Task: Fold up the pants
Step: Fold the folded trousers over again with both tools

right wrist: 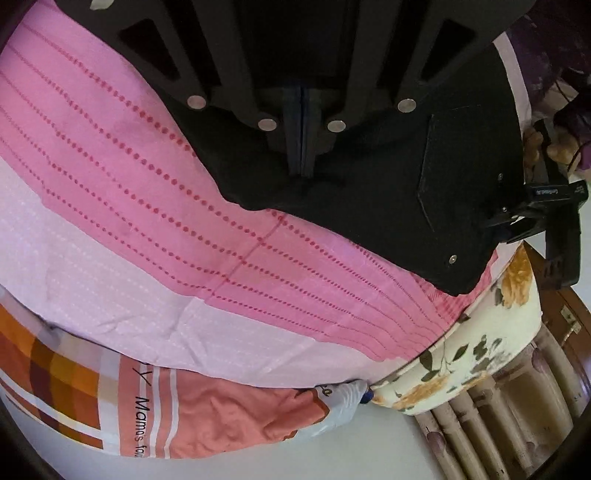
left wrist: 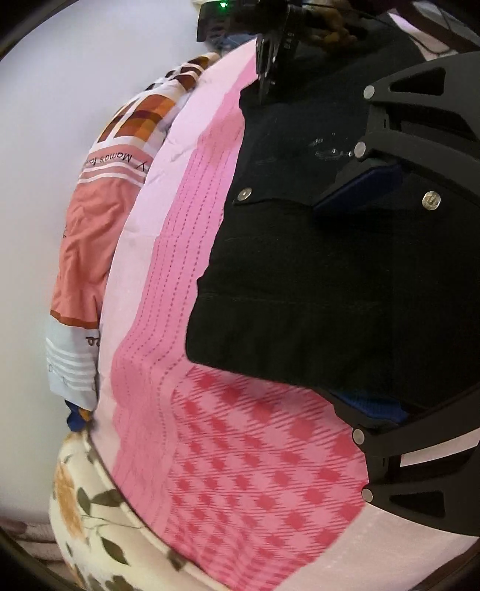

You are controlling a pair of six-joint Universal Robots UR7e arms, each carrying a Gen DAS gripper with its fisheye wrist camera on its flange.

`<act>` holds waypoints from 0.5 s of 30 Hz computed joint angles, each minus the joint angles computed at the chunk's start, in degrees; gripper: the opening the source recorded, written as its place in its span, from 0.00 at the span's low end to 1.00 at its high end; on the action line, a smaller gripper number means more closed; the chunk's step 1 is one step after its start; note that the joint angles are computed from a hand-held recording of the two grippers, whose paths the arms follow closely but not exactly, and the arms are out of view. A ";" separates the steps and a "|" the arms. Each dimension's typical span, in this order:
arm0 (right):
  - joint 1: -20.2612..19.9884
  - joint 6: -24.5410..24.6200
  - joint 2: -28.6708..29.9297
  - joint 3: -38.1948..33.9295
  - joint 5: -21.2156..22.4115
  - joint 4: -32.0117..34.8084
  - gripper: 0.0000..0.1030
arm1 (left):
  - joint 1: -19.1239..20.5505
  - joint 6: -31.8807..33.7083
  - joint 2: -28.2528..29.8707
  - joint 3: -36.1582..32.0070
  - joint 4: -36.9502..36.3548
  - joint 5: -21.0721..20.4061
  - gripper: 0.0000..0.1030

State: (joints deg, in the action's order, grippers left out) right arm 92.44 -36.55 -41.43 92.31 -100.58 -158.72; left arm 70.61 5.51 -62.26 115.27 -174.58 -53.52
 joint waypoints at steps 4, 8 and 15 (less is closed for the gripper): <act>-2.40 7.83 -1.16 -2.26 6.57 9.03 0.00 | 0.12 -1.85 -0.37 -1.18 2.69 -0.01 0.86; -2.46 5.99 -5.14 3.99 12.12 2.49 0.08 | -2.20 0.04 -1.99 1.54 -4.30 3.66 0.86; -3.16 9.89 -1.80 0.65 8.53 2.10 0.00 | -0.22 7.48 3.42 -4.82 0.67 2.40 0.86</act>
State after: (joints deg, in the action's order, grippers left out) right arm 89.28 -26.66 -43.22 92.97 -92.05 -156.62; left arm 70.38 12.99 -58.84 110.45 -173.91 -51.12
